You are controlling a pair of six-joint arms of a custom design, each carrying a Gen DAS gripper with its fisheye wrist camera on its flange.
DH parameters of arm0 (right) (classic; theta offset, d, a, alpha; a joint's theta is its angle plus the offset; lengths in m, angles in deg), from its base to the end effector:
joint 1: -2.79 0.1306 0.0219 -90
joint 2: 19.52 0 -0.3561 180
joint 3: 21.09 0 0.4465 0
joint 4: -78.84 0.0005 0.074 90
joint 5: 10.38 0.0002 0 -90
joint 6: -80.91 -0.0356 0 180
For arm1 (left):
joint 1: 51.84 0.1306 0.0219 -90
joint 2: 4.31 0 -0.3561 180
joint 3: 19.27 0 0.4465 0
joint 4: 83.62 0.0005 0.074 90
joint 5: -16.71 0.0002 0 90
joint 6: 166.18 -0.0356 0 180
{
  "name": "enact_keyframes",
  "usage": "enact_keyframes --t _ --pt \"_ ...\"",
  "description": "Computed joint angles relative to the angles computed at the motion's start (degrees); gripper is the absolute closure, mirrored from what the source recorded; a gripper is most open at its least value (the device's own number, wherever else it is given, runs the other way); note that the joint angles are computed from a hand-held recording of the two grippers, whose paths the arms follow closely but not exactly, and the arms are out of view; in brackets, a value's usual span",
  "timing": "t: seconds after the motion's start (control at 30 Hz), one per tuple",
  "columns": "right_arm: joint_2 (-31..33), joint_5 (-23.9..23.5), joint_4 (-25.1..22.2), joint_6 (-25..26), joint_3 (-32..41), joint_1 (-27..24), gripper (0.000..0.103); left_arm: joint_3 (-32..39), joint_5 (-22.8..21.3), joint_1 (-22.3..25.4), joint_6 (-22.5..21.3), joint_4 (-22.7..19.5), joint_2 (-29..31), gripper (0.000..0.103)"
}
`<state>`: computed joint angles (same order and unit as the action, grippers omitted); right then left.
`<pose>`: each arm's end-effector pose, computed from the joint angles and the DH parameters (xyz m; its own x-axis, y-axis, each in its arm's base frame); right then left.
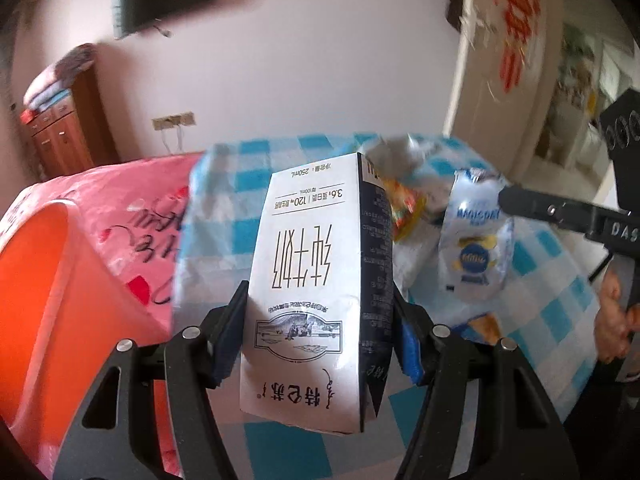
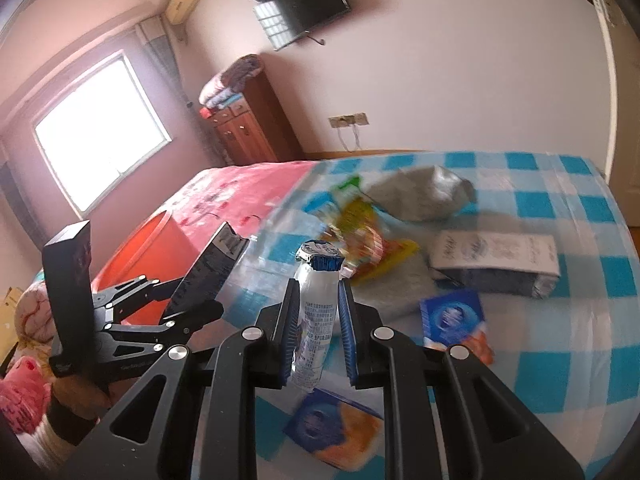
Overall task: Collect trash
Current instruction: 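Carry carton and bottle over the orange bucket and open both tools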
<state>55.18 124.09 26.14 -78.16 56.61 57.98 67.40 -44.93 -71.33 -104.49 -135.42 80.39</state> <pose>0.2709 0.3451 0.4215 -0.4612 0.5043 -0.7301 0.2897 0.8633 0.4133 0.4684 -0.1842 0.4199 -0.3580 0.5694 -0.7400 0.8544 0.5194 -0.0136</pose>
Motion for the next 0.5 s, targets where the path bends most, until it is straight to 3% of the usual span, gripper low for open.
enact_keyframes --t 0.2,0.3,0.5 --pt "6.2 -4.7 8.7 13.3 8.9 -3.0 0.082 1.6 0.9 5.6 6.5 3.3 -1.9 0.038" --pt "10.9 -8.2 12.8 20.1 14.8 -4.7 0.082 3.1 -0.9 8.7 9.5 5.2 -1.6 0.038" --pt "21.4 -16.4 18.2 28.5 26.9 -7.9 0.082 5.8 -5.5 13.9 14.4 7.7 0.3 0.038"
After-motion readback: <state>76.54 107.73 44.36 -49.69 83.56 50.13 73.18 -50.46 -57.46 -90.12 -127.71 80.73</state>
